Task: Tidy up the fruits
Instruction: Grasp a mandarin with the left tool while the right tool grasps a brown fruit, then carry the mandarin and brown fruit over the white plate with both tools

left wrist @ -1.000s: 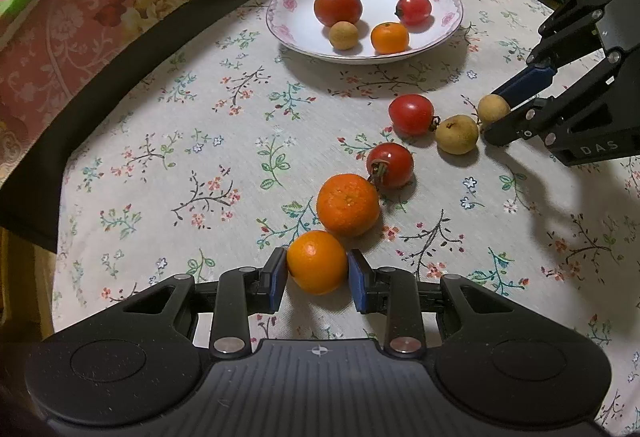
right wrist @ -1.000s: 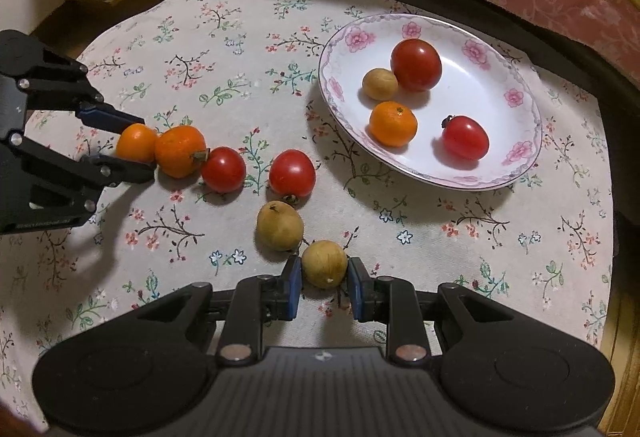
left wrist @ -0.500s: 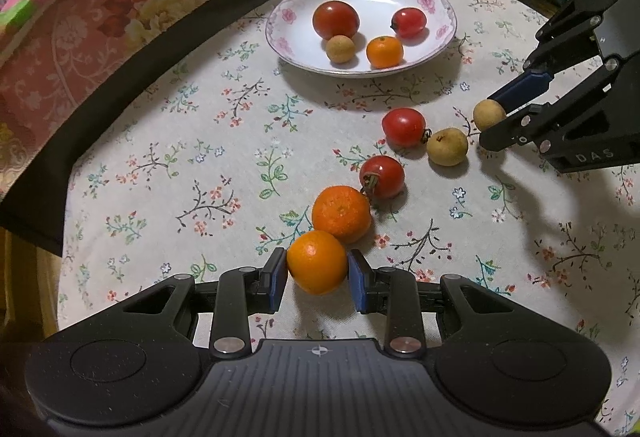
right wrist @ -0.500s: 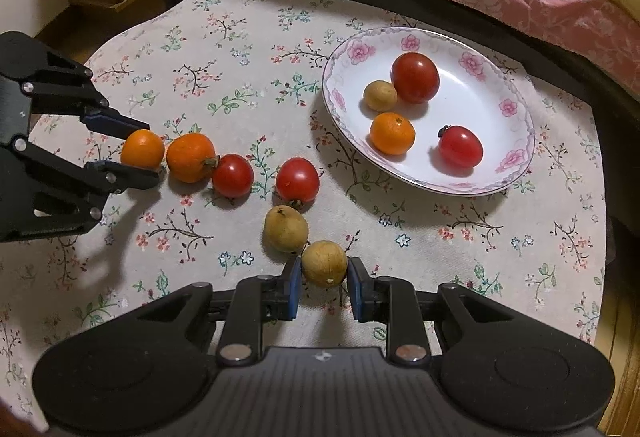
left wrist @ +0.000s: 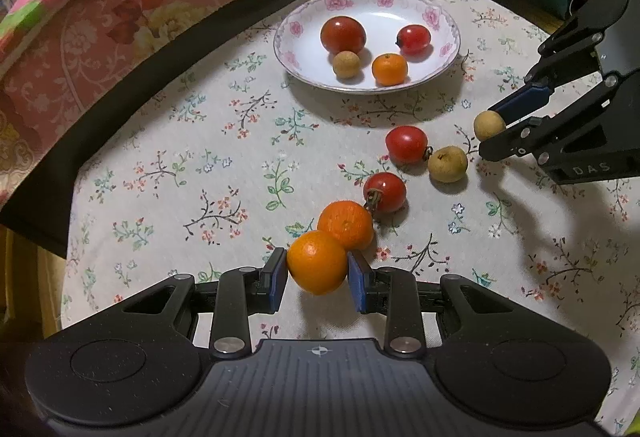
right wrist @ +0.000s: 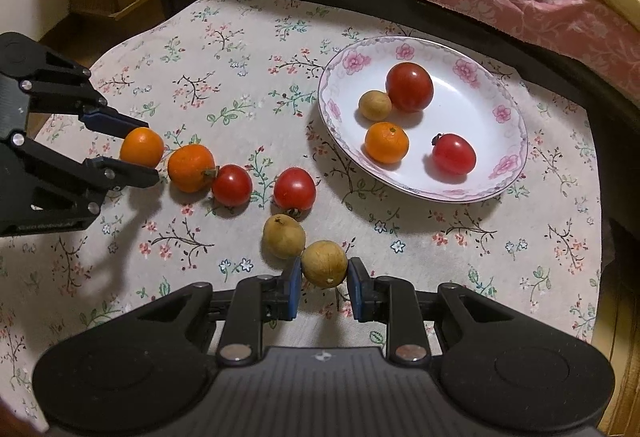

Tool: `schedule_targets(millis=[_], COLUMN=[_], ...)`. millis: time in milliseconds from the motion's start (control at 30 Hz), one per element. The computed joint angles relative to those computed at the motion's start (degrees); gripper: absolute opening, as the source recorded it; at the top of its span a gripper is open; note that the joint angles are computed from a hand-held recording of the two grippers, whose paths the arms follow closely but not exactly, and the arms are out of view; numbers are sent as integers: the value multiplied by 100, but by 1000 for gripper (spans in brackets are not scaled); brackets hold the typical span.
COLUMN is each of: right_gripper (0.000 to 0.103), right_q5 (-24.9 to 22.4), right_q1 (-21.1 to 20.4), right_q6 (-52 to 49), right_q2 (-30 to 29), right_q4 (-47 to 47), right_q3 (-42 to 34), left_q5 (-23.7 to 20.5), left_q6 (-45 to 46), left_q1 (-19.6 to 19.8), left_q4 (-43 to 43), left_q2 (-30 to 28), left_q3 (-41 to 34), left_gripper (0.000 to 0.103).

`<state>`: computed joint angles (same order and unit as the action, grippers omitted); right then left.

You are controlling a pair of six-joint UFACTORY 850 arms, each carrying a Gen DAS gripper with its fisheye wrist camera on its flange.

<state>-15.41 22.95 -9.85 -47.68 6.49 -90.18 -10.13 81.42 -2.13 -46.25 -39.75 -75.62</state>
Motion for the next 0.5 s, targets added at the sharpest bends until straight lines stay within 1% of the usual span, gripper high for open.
schedule_targets(millis=[367, 500], right_gripper=[25, 25], right_q5=[117, 159], right_q1=[-28, -43], right_q6=[81, 141], right_q2=[59, 69], right_q4=[4, -14], right_q3=[41, 46], left_q5=[-52, -79], left_q6=[315, 540], left_q1=[-56, -110], left_q4=[-378, -669], left_q2=[45, 27], left_q3=[-65, -158], left_gripper=[40, 40])
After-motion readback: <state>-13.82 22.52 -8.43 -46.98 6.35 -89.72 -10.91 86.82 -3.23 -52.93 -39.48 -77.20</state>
